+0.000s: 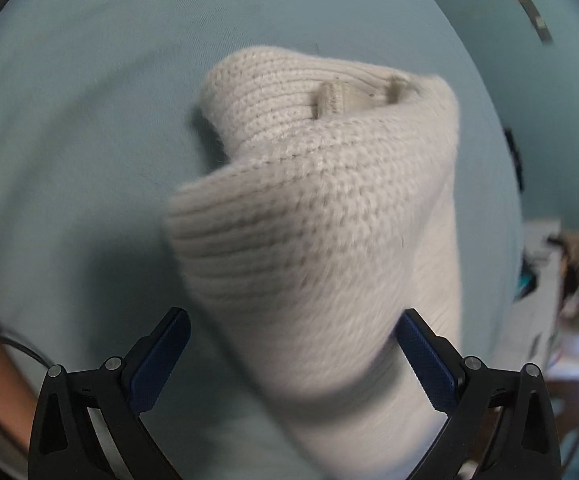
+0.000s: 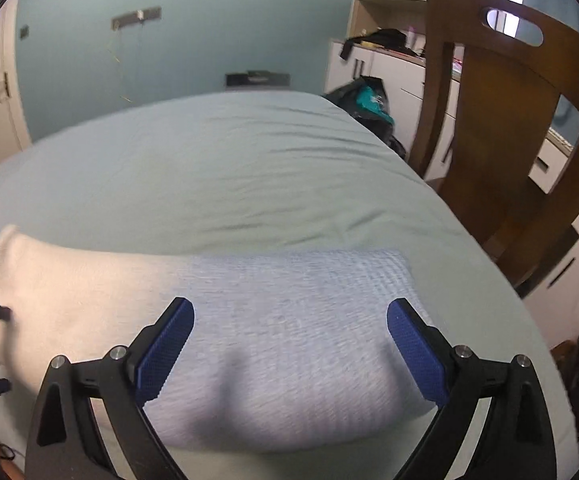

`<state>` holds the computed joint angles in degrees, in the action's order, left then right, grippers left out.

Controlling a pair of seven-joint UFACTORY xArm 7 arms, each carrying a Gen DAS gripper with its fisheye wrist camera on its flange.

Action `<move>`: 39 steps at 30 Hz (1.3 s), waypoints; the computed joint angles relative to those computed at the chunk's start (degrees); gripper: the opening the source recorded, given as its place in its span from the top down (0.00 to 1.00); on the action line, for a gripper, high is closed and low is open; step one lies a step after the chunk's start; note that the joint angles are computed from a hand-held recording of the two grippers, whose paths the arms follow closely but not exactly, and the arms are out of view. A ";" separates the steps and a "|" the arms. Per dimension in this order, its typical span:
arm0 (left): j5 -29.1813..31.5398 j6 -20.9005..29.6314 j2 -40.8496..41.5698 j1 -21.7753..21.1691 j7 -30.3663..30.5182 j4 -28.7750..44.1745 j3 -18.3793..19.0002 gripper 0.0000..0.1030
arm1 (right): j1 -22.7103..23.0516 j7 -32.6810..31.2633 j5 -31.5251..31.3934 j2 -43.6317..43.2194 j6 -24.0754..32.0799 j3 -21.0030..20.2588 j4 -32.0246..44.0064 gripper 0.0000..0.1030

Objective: Fold small clothes

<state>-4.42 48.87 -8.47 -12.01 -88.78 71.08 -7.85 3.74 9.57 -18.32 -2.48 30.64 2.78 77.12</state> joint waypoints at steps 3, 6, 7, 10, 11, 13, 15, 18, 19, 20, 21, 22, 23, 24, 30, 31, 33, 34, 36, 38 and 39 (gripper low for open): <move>-2.89 -4.01 1.88 0.23 -1.09 -0.69 0.70 0.00 | -0.46 -1.94 3.11 3.38 3.99 -0.84 4.08 0.07; -5.66 -6.65 4.16 0.29 -1.05 -0.31 1.26 0.00 | -1.50 -2.89 9.83 4.09 7.29 -0.19 5.59 0.07; -6.20 -6.08 4.74 0.39 -1.21 0.14 1.47 0.00 | -0.30 -2.42 10.51 3.45 7.46 -0.97 4.75 0.07; -7.87 -7.06 5.08 0.77 -0.59 0.08 2.05 0.03 | 0.56 -0.95 7.57 3.23 6.50 -0.44 3.35 0.07; -7.91 -6.69 5.05 0.78 -0.48 0.40 2.03 0.12 | 1.04 -0.49 5.81 2.81 6.83 -0.12 2.74 0.07; -7.68 -6.56 4.54 1.12 -0.22 0.56 2.27 0.30 | 2.04 0.17 1.01 4.17 9.94 0.48 3.87 0.07; -7.65 -6.84 3.68 1.39 1.44 0.72 2.51 0.45 | 3.50 2.11 -5.32 5.84 13.42 0.80 4.91 0.06; -8.79 -5.32 3.68 1.95 7.05 2.33 3.30 0.53 | 4.36 3.55 -6.14 5.61 13.08 0.59 4.46 0.05; -9.81 -5.50 3.39 2.19 8.31 2.24 3.57 0.55 | 4.47 3.26 -5.18 5.38 13.44 0.61 4.41 0.05; -11.68 -5.61 2.86 2.40 10.16 2.12 3.99 0.55 | 4.43 2.68 -3.93 5.53 13.64 0.57 4.64 0.05; -12.83 -4.98 1.81 2.62 11.99 1.63 4.32 0.56 | 4.55 2.89 -3.50 4.73 13.46 0.61 3.78 0.05; -13.33 -4.15 0.48 2.92 13.87 1.00 4.67 0.56 | 4.61 2.96 -3.14 4.18 13.17 0.68 3.18 0.05; -12.33 -2.86 0.19 3.33 14.83 1.93 4.75 0.56 | 4.67 2.10 -1.93 3.87 12.96 0.85 2.93 0.05; -9.55 -0.59 -0.11 3.89 15.28 3.81 4.56 0.56 | 4.62 0.09 0.41 3.98 12.71 0.97 3.09 0.05; 5.39 9.20 -4.82 6.15 19.30 10.57 2.55 0.56 | 7.15 -10.41 11.96 4.06 14.13 3.35 3.24 0.05; 7.90 10.45 -5.19 6.41 20.95 12.00 2.14 0.56 | 7.59 -10.86 13.82 4.45 14.63 3.60 3.63 0.04; 12.45 11.29 -5.78 6.54 24.14 13.63 0.94 0.55 | 8.52 -10.31 15.82 5.46 15.17 4.02 4.25 0.01; 13.90 10.73 -5.39 6.51 25.25 14.16 0.44 0.55 | 9.21 -8.90 14.25 5.83 14.51 4.20 4.02 0.01; 19.84 10.54 -3.29 5.94 25.42 15.97 -2.31 0.55 | 10.63 -4.60 8.16 5.84 12.53 4.23 2.84 0.01; 26.50 11.57 -2.24 4.96 25.73 17.00 -4.35 0.55 | 10.86 -4.55 7.71 5.02 11.93 4.12 1.81 0.01; 28.81 11.28 -2.12 4.40 25.94 17.11 -4.83 0.55 | 10.68 -5.82 9.08 4.60 12.49 4.04 1.85 0.01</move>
